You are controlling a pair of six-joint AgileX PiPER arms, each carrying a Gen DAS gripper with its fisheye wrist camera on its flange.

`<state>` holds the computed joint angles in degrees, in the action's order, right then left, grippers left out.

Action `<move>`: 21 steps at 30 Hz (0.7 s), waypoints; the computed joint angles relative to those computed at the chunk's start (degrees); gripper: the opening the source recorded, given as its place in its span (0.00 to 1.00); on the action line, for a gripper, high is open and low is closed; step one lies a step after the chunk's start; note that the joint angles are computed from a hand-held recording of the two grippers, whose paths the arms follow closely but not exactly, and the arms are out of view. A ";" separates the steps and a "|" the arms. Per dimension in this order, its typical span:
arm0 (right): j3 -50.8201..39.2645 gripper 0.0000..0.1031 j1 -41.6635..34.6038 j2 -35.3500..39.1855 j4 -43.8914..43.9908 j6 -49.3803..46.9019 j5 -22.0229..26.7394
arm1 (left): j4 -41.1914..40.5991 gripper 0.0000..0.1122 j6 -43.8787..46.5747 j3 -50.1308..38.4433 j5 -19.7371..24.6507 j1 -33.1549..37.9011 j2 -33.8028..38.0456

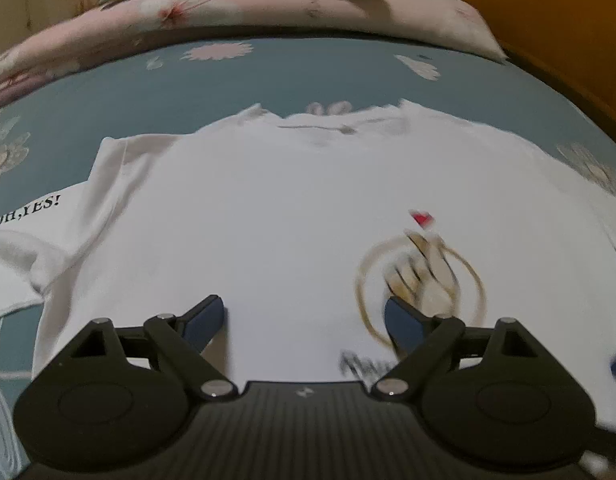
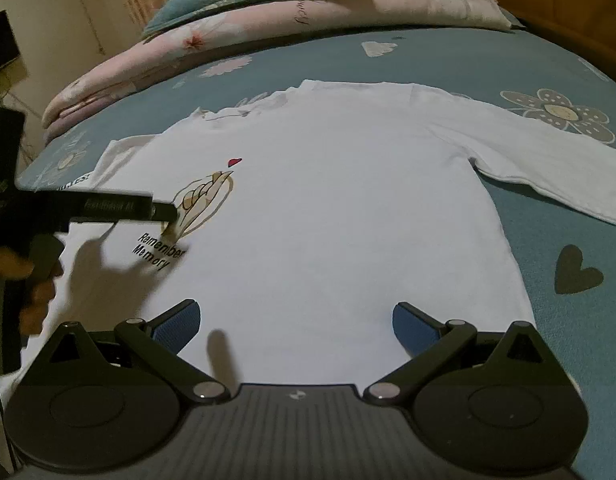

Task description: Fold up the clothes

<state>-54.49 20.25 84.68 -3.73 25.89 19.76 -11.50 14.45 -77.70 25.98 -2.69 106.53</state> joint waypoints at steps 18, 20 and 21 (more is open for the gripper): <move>-4.28 1.00 6.53 4.18 -24.61 24.28 6.20 | 6.37 0.91 -8.42 -30.69 5.70 0.76 21.28; -4.64 1.00 7.49 4.72 -27.66 27.04 7.17 | 7.02 0.91 -10.11 -34.82 9.23 0.97 22.93; -4.80 1.00 7.66 4.92 -28.45 27.79 7.36 | 7.32 0.88 -11.00 -36.56 11.31 1.03 23.35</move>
